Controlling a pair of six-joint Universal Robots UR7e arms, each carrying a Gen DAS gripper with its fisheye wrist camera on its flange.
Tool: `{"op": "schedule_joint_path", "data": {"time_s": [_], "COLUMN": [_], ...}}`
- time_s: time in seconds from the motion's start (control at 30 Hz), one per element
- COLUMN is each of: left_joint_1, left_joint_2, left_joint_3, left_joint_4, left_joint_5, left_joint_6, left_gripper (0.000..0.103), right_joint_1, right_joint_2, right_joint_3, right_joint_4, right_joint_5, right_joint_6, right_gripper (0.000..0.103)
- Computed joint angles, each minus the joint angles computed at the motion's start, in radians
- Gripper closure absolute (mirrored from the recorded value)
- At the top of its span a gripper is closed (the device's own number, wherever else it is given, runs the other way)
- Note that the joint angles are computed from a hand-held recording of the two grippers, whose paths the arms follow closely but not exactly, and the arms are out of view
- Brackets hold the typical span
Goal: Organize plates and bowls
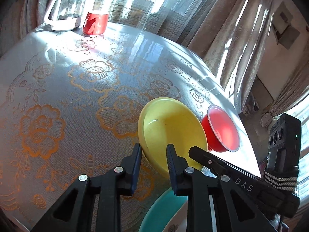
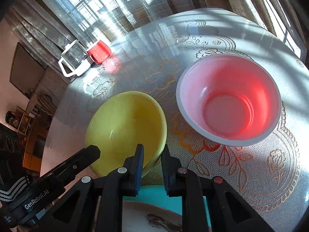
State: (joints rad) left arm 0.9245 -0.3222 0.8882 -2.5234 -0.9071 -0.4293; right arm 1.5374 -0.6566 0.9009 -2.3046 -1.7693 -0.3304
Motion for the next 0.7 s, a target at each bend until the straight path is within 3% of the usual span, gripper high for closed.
{"op": "schedule_joint_path", "data": {"time_s": [0.23,0.7], "left_joint_1": [-0.024,-0.091], "left_joint_2": [-0.048,-0.207], "left_joint_3": [0.094,0.393], "left_joint_4": [-0.082,-0.314], "left_joint_5": [0.035,0.086], "left_joint_6": [0.036,0.063], "left_gripper": [0.077,0.077], "right_joint_1": [0.012,0.038], "right_joint_2": [-0.033,-0.165], "right_joint_3": [0.047,0.271], "right_joint_4": [-0.035,-0.155], "right_joint_5": [0.030,0.122], "right_joint_6": [-0.022,-0.091], "right_gripper": [0.085,0.085]}}
